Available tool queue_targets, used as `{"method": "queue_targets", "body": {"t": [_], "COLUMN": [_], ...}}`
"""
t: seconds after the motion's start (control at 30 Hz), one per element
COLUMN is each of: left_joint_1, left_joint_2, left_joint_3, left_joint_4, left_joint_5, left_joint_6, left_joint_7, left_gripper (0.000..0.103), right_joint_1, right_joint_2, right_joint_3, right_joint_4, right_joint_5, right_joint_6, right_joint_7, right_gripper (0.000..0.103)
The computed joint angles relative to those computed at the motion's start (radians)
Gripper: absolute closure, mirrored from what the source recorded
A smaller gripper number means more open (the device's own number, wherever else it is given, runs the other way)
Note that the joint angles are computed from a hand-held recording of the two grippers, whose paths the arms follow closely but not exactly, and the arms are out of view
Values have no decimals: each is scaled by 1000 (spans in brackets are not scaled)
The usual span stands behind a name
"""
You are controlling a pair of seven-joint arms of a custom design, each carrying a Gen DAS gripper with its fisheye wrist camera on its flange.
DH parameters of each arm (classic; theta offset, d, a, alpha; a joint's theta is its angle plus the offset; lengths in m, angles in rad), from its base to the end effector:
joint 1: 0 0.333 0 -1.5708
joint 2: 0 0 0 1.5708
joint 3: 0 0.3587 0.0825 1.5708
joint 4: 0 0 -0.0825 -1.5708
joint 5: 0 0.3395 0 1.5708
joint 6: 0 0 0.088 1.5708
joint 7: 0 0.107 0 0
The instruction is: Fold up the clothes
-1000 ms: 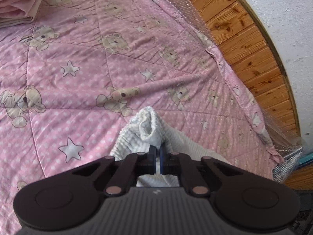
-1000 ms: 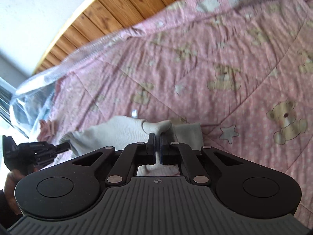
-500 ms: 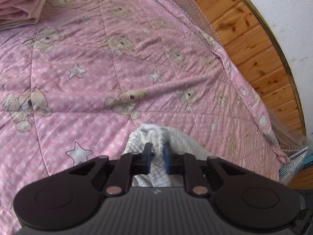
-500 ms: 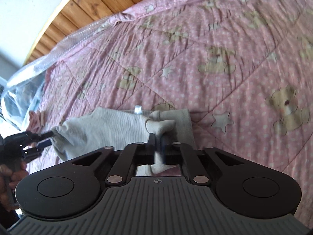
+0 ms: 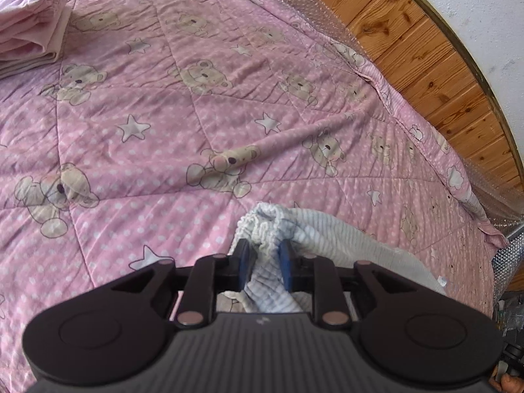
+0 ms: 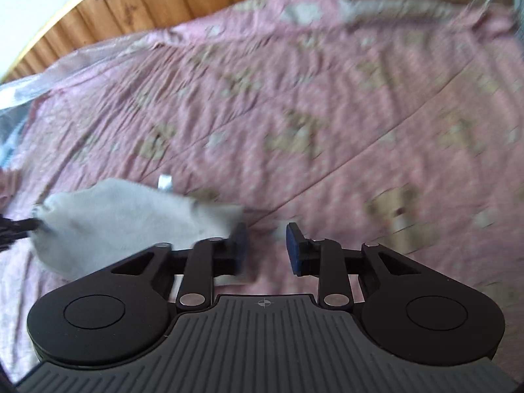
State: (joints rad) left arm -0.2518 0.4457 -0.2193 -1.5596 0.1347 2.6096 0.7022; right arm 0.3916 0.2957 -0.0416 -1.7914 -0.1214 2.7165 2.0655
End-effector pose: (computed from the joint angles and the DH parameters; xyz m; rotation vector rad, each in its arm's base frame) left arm 0.6395 -0.2927 0.5208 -2.3907 1.6657 -0.9175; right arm 0.6111 0.2314 0.5214 -1.7674 1.8481 -0.4119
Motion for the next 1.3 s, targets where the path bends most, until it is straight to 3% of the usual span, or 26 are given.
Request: {"method": "queue_targets", "body": {"t": [0.07,0.1,0.17,0.23,0.3,0.33,0.4,0.43,0.47,0.5,0.57,0.6,0.67,0.73,0.87,1.0,1.03,1.07,1.13,1.3], "left_joint_1": [-32,-63,-92,-59,-8,-5,-33,-45,-37,-16,11,7,-12,-28,-35,-73,-85,-92,-100,-86], "left_joint_2": [-19,-26,-32,-5,52,84,117,132,132,117,92,91,86,77,84,115,121,118,90,-12], "left_joint_3": [38,70,95,38,-53,-71,-37,-20,-17,-28,-44,-39,-25,-13,-8,9,13,14,15,-3], "left_joint_4": [11,31,52,85,146,181,214,227,205,155,92,100,121,120,127,263,296,309,288,165], "left_joint_5": [58,119,210,178,71,45,44,48,32,3,-41,-45,-31,-10,-7,39,57,68,85,78], "left_joint_6": [-30,-65,-62,-20,-20,-44,-118,-155,-152,-107,-44,-61,-94,-108,-140,-298,-334,-350,-353,-304], "left_joint_7": [-37,-75,-114,-40,116,172,188,186,184,192,210,204,199,196,185,191,203,213,224,242], "left_gripper": [78,78,78,78,78,77,78,92,99,99,99,99,98,94,99,98,92,77,61,54], "right_joint_1": [43,30,-6,-7,21,31,56,67,65,48,34,50,89,99,121,158,161,159,160,144], "right_joint_2": [-27,-30,-18,14,52,69,100,112,117,113,113,111,81,57,54,22,6,-12,-42,-96], "right_joint_3": [-41,-16,54,87,73,64,34,16,11,25,38,22,-11,-6,-13,-50,-52,-47,-36,30], "right_joint_4": [-17,-15,4,35,64,75,92,96,81,56,67,82,64,42,8,-17,-18,-26,-45,-107], "right_joint_5": [-115,-99,-16,34,38,43,37,29,35,61,105,94,45,29,-12,-79,-92,-98,-114,-68], "right_joint_6": [39,58,77,75,63,55,31,13,35,80,58,28,56,78,66,30,12,-1,-32,-86], "right_joint_7": [47,6,-118,-210,-237,-240,-225,-210,-206,-218,-234,-222,-182,-171,-142,-25,13,50,136,341], "right_gripper": [75,75,75,75,75,75,77,85,88,88,88,88,84,84,78,78,71,63,60,60]}}
